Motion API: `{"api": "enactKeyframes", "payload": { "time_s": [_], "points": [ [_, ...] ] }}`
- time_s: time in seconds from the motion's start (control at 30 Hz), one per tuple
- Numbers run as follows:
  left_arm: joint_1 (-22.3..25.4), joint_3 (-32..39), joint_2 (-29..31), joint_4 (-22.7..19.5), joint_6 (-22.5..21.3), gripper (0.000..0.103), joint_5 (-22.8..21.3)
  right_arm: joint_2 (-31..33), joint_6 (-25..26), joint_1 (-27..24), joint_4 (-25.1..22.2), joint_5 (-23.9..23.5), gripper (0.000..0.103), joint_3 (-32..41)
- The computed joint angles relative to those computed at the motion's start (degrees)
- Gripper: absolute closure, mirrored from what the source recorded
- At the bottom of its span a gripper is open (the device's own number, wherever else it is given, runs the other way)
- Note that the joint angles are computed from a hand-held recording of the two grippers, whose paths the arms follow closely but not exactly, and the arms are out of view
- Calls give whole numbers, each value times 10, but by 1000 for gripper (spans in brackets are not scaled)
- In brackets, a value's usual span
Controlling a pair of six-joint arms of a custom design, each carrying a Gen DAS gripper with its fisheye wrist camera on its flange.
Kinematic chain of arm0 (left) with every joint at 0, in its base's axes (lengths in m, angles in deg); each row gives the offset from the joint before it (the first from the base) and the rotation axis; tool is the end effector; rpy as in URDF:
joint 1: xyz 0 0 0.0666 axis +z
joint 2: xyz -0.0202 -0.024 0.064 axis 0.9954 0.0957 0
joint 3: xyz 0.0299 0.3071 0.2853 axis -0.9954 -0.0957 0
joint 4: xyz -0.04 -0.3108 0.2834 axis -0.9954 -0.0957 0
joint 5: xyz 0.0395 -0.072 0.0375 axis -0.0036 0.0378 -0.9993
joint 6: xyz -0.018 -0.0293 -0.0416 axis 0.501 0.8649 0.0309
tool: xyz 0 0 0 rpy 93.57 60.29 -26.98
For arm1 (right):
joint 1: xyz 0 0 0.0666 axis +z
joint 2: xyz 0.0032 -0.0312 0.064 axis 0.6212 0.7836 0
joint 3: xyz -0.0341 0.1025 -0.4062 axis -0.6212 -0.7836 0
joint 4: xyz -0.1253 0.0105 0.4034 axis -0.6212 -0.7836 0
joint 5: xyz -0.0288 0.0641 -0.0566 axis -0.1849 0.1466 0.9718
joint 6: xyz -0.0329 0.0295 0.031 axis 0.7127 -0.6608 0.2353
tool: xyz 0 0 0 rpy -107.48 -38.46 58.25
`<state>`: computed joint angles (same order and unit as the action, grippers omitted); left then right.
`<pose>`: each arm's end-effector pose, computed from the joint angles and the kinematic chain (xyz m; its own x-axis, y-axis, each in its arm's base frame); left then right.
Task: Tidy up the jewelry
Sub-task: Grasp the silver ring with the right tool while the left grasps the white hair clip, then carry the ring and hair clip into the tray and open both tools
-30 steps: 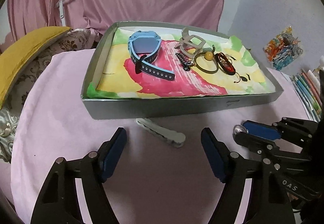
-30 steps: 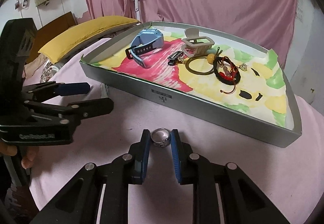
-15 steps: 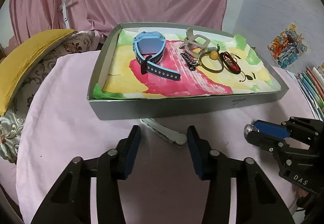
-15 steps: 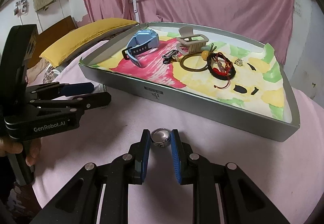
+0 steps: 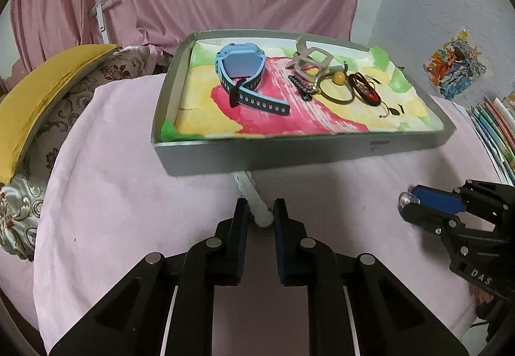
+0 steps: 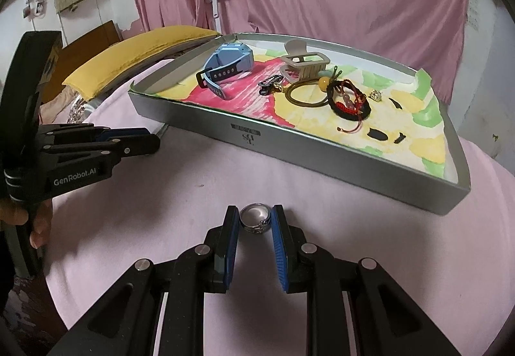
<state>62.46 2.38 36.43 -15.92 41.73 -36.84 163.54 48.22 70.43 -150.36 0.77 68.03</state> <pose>0.3956 -0.1598 0.5171 -0.7868 0.1165 -0.6061 0.2189 0.9708 -0.0976 0.3993 0.2517 0.5245 -0.6989 -0.3748 -0.6092 -0.5249 0.8473 0.0810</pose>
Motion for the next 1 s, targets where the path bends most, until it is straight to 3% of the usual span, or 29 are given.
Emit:
{"api": "enactKeyframes", "payload": {
  "time_s": [0.5,0.67,0.8,1.0],
  "points": [
    [-43,-65,-86,-1,16,91,75,-68,-48,5,35,-7,83,-68],
    [-60,-82,-102,40,42,91,87,-89,-71,3,59,-17,84,-91],
    [-73,-88,-112,83,56,91,62,-114,-84,1,104,-4,84,-107],
    [-95,-79,-112,153,45,91,-8,-124,-77,-1,151,26,84,-102]
  ]
}}
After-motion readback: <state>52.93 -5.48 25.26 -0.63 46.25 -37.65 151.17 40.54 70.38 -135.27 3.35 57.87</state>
